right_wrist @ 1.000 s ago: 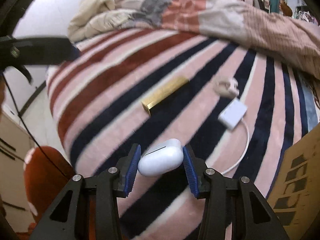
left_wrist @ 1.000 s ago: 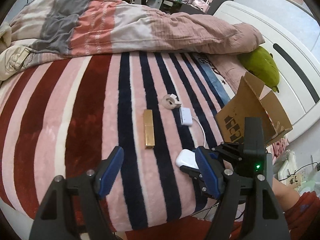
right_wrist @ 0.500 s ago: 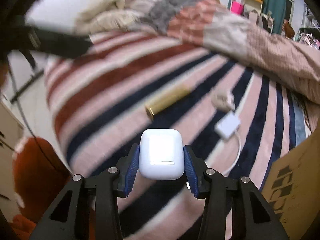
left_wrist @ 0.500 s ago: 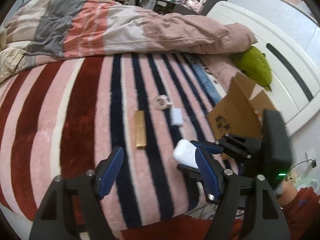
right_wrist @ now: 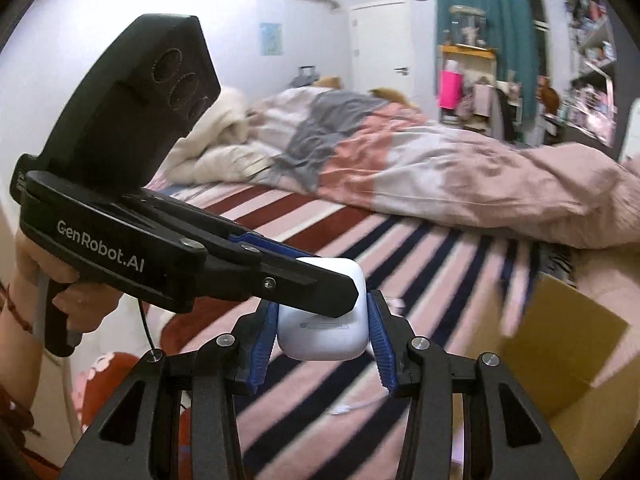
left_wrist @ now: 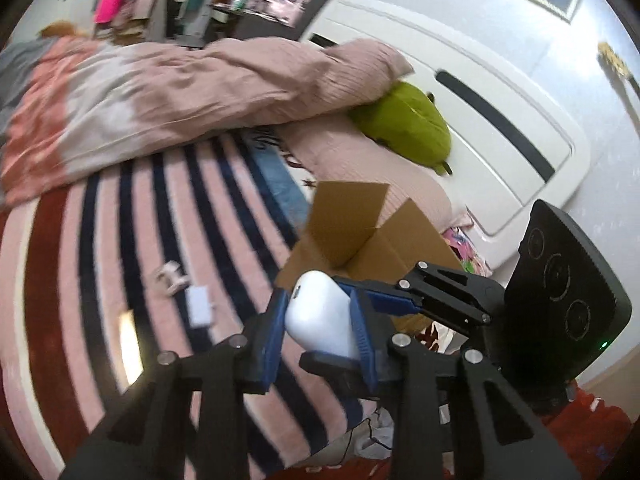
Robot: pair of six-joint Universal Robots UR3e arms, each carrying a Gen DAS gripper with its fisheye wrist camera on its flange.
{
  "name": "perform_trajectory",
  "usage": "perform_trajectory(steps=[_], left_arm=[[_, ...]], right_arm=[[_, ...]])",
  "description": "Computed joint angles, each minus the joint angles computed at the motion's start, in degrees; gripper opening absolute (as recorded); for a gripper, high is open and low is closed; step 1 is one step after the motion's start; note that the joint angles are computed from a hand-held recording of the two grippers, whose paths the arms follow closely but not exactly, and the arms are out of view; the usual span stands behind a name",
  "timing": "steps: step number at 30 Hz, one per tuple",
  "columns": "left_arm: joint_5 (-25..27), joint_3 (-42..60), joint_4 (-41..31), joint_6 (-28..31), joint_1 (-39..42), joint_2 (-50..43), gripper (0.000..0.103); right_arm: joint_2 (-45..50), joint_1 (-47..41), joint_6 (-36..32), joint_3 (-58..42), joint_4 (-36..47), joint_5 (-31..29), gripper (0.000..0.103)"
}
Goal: Organize rigid objects
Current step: 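Carry the earbuds case into the cardboard box and open the right gripper, then grasp the gold lipstick tube with the right gripper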
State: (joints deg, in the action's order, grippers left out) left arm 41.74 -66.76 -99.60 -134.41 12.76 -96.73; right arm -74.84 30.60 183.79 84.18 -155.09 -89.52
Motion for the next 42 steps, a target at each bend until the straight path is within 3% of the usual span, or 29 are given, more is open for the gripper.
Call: perform_trajectory(steps=[3, 6, 12, 18, 21, 23, 25, 27, 29, 33, 36, 42], left_arm=[[2.54, 6.86, 3.65, -5.89, -7.70, -6.51, 0.029], [4.92, 15.71, 2.78, -9.35, -13.62, -13.84, 0.029], [10.85, 36.77, -4.85, -13.09, -21.80, -28.45, 0.030], [15.42, 39.39, -5.10, -13.74, -24.02, -30.59, 0.035], [15.51, 33.63, -0.80, -14.43, -22.99, -26.90, 0.053], [13.99, 30.60, 0.33, -13.70, -21.08, -24.16, 0.054], [11.67, 26.14, 1.28, -12.57, -17.81, -19.71, 0.057], [11.01, 19.05, 5.25, -12.20, -14.20, -13.47, 0.069], [11.92, 12.76, 9.56, -12.50, -10.51, -7.81, 0.070], [10.97, 1.73, 12.92, -9.60, 0.37, 2.22, 0.070], [8.94, -6.62, 13.81, -5.03, 10.34, 8.30, 0.071], [8.24, -19.24, 17.52, 1.36, 22.16, 11.15, 0.071]], right_arm=[[-6.04, -4.63, 1.18, 7.05, -0.54, 1.84, 0.039], [-11.42, -9.49, 2.30, 11.84, 2.34, 3.56, 0.039], [-14.99, -16.99, 1.01, 9.80, 18.84, 6.36, 0.039], [-14.75, -20.16, -0.14, 6.69, 30.42, 8.69, 0.040], [-14.83, -20.26, 0.17, 6.45, 31.70, 8.42, 0.040], [-14.88, -20.30, 0.21, 6.18, 32.02, 8.38, 0.045], [-14.83, -19.38, 0.71, 5.91, 31.20, 7.63, 0.056], [-14.44, -17.06, 0.93, 5.00, 28.86, 5.57, 0.076], [-13.13, -14.13, 0.95, 3.40, 26.15, 2.74, 0.089], [-6.73, -6.44, 0.90, -3.81, 22.37, -2.11, 0.103], [2.27, -0.75, 1.83, -15.21, 24.60, -4.55, 0.103], [23.89, 6.78, 1.86, -42.55, 33.51, -6.74, 0.103]])
